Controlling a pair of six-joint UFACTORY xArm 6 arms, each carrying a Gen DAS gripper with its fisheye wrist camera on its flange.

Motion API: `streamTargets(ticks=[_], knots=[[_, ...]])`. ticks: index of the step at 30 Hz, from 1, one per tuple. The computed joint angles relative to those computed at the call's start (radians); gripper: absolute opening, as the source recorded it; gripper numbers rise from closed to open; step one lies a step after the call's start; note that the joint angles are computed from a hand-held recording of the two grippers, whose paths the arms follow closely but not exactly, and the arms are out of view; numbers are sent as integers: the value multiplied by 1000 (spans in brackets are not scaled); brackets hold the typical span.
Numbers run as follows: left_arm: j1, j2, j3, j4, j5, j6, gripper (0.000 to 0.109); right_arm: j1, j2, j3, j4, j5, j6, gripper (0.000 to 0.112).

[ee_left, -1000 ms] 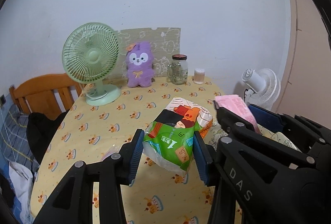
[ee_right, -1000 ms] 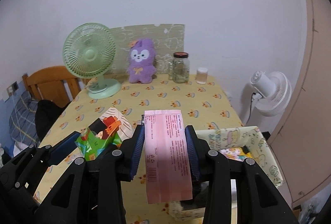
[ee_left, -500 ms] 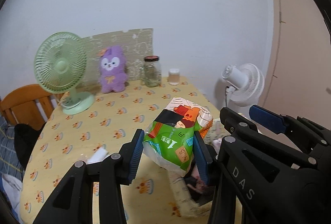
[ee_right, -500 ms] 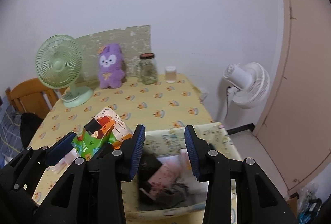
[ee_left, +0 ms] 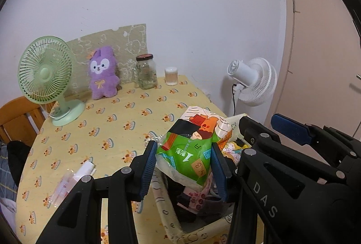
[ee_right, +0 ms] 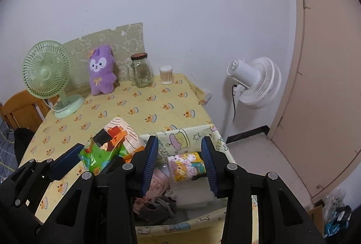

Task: Organize soft objects
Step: 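Lower the pink packet into the gift box with the right gripper while the left lowers the tissue pack inside, then open both grippers and withdraw them from the gift box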

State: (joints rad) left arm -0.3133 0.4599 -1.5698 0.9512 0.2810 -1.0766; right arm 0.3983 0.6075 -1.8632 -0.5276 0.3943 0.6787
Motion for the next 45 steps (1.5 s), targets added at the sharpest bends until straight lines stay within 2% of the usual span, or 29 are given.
streamTargets(ticks=[7,10,11,13,15,18,22,24,28,33,45], knots=[[-13,49,-38,-67,-5,63,49,-17,13,4,14,13,-1,44],[-20,74,-60,-143,1,132,51,-22,25,-1,58,9,-27,44],[-21,80,-64,-174,2,160,56,-24,31,-5,78,14,-44,46],[-25,93,-76,-226,13,207,60,-26,43,-19,114,33,-74,57],[-26,102,-82,-277,12,251,69,-28,54,-33,108,56,-45,72],[-29,105,-86,-241,25,219,73,-32,59,-35,156,60,-65,76],[-23,93,-72,-200,19,187,91,-35,40,-1,95,28,-13,77],[-20,82,-58,-168,6,170,91,-36,26,23,84,2,0,83],[-16,62,-40,-101,7,114,93,-28,15,31,31,-3,28,87],[-8,41,-18,-93,1,102,95,-18,8,34,41,-6,21,93],[20,-43,73,16,-44,-4,97,14,-33,55,-52,1,105,98]])
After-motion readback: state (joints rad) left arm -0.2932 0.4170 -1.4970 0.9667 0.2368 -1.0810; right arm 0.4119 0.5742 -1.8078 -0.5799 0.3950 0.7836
